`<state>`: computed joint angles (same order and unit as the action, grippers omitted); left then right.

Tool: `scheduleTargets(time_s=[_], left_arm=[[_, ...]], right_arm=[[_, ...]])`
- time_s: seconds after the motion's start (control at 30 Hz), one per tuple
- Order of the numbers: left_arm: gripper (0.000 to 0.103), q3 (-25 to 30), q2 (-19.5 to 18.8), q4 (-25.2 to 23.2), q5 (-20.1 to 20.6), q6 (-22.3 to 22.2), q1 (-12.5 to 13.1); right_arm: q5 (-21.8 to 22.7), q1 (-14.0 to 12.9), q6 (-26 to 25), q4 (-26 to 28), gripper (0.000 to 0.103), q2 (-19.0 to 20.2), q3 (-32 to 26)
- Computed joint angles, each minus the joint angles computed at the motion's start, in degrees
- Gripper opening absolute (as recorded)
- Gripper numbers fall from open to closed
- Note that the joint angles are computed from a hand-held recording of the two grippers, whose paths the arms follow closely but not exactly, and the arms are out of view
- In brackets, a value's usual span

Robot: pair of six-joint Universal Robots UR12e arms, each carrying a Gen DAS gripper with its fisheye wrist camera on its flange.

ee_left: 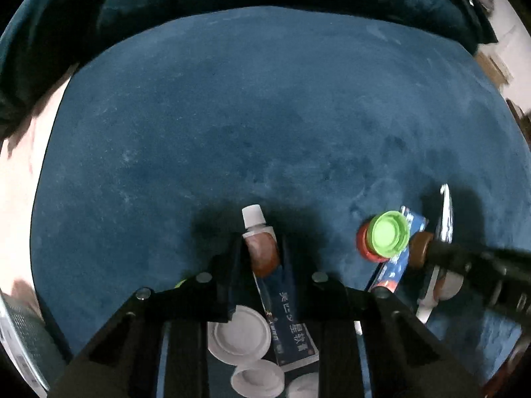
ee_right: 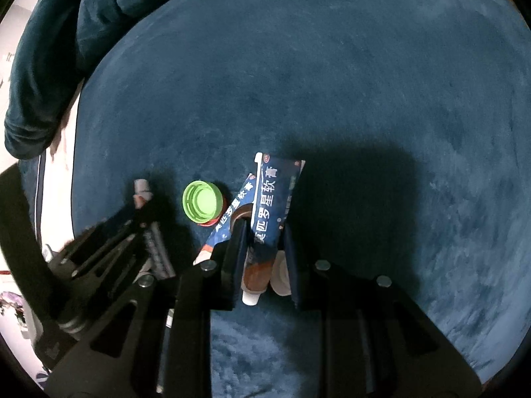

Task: Organize objects
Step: 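Grasp a blue ointment tube with the right gripper while the left grasps another tube, then carry both tubes over the blue basket and open both grippers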

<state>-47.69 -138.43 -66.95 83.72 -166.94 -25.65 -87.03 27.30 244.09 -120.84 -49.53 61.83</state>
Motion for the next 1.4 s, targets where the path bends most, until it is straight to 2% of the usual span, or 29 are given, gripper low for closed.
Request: scheduleTargets(time_s=[0.07,0.13,0.2,0.27,0.33,0.37,0.4,0.6,0.83,1.13,1.4], left_arm=[[0.023,1.3,-0.47,-3.93,-3.67,-0.56,0.8],[0.024,0.62,-0.06,-4.36,-5.12,-1.4,1.12],[0.04,-0.13,0.4,-4.76,-6.21,-1.65,1.28],[0.042,-1.45,1.08,-3.76,-5.56,-0.61,1.15],[0.037,-2.96,1.73,-2.46,-4.19,0.24,0.91],[0.024,-3.17,1.86,-2.26,-4.2,-0.21,1.0],[0.018,-3.25,2.03,-2.51,-5.45,-1.05,1.36],[0.017,-4.87,3.81,-1.65,-9.34,-2.53,2.9],[0.017,-7.29,6.11,-0.18,-10.36,-3.46,3.95],[0.017,-7.57,7.54,2.38,-8.26,-6.37,4.02],[0.017,-13.53,12.72,7.7,-5.73,-9.31,6.84]], right_arm=[[-0.03,-0.02,-0.09,0.06,0.024,0.1,-0.11],[0.18,-0.04,0.11,0.04,0.024,0.08,-0.02],[1.33,-0.16,1.09,0.03,0.024,0.06,0.11],[2.47,-0.21,1.68,0.4,0.024,0.05,0.12],[2.7,-0.15,1.27,1.01,0.024,0.41,-0.38],[2.18,-0.01,0.49,0.95,0.024,0.57,-0.58],[1.82,0.07,-0.01,0.65,0.023,0.64,-0.61],[-0.02,0.48,0.8,-3.81,0.02,0.13,0.3],[-0.37,1.02,-0.66,-5.22,0.02,0.08,-0.53],[-0.5,2.02,-3.18,-6.11,0.02,1.5,-4.22],[0.47,3.43,-8.11,-5.14,0.02,4.99,-11.85]])
